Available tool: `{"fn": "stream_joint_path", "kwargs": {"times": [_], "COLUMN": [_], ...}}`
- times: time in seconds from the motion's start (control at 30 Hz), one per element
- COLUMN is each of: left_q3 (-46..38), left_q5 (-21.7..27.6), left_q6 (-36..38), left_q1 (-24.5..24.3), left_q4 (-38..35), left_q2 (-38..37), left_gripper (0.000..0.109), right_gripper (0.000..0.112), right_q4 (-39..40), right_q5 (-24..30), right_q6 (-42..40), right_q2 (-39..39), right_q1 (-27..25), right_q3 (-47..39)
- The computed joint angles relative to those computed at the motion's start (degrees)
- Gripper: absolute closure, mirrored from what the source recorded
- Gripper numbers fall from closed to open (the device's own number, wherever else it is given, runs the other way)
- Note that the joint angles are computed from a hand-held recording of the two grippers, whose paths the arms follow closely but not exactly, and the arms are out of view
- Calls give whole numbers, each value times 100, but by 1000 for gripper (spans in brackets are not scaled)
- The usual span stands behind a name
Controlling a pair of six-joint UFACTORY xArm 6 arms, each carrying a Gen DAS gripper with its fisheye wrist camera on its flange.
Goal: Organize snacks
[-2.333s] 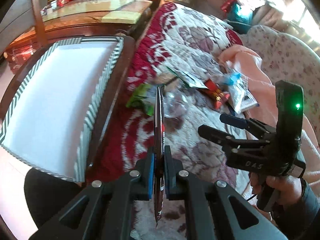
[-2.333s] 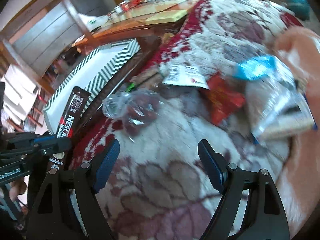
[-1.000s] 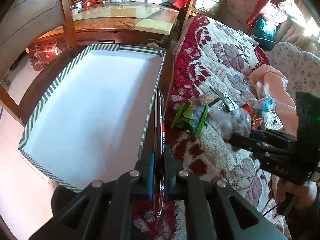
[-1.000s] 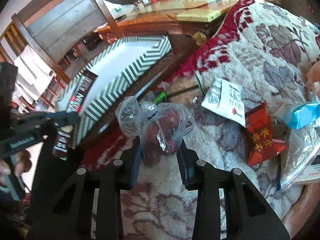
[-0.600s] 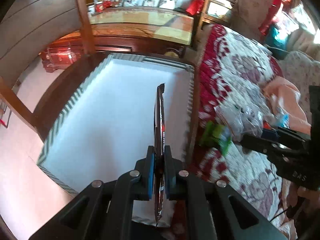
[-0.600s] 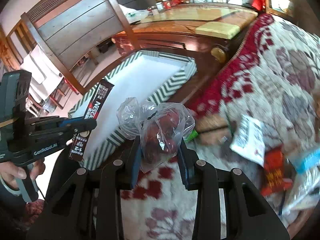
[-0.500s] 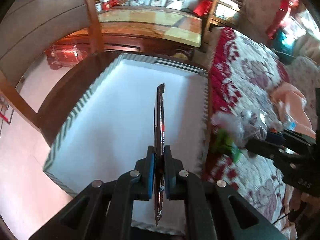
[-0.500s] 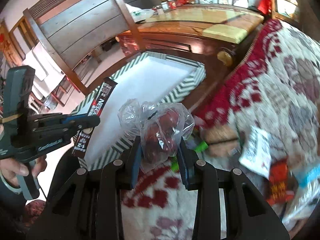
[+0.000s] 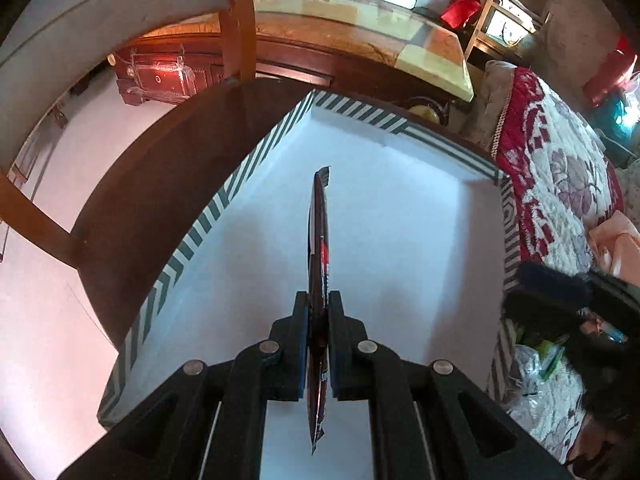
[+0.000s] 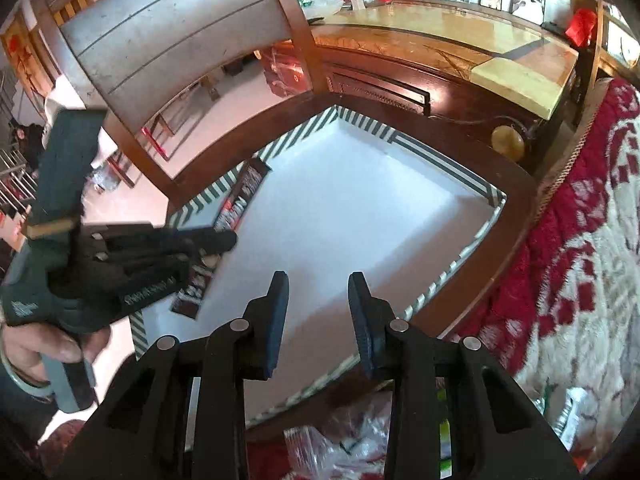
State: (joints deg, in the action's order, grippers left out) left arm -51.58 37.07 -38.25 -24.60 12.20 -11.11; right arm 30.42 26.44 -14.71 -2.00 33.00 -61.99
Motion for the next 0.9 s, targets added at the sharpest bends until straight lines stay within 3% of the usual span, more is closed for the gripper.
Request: {"fn": "stream_joint_path", "kwargs": {"times": [0.2, 0.23, 0.3, 0.4, 0.53, 0.57, 0.63, 0.67, 0.7, 0.8, 0.9], "left_q3": [133, 140, 150, 127, 82, 91, 77, 59, 51, 54, 49], "left_q5": [-64, -87, -90, -76, 6, 8, 39, 51, 55, 19, -11], "left_q6": [-1, 7, -5, 37, 23, 34, 37, 33, 20, -15, -2], "left_q1": [41, 55, 59, 82, 51, 39, 26, 25, 22, -4, -9], "left_q4": [-81, -98, -96, -132, -110, -107, -89, -93, -92, -74, -85], "left_q2": [-20, -21, -31, 9, 49, 32, 36, 59, 71, 69, 55], "left_gripper": [98, 98, 98, 98, 98, 98, 98, 98, 98, 98, 98], "right_gripper": [80, 75, 43, 42, 42, 42, 46, 65, 75, 86, 88], "right_q4": [187, 214, 200, 155, 102, 28, 204, 45, -131, -212, -199], "right_q5": [211, 213, 259, 141, 300, 89, -10, 110, 143, 224, 225], "right_q6": [-101, -152, -240, -105, 69, -32, -314, -167, -22, -5, -7], "right_q2": [-401, -545, -919, -1387, -1166, -1101, -1041, -963, -938, -1014, -1232], "right_q1": [-192, -208, -229, -204, -151, -82, -49, -93, -122, -215, -282], "right_q3": [254, 394, 802, 1471, 1657, 1695, 1680, 1595, 1579, 1599, 1698]}}
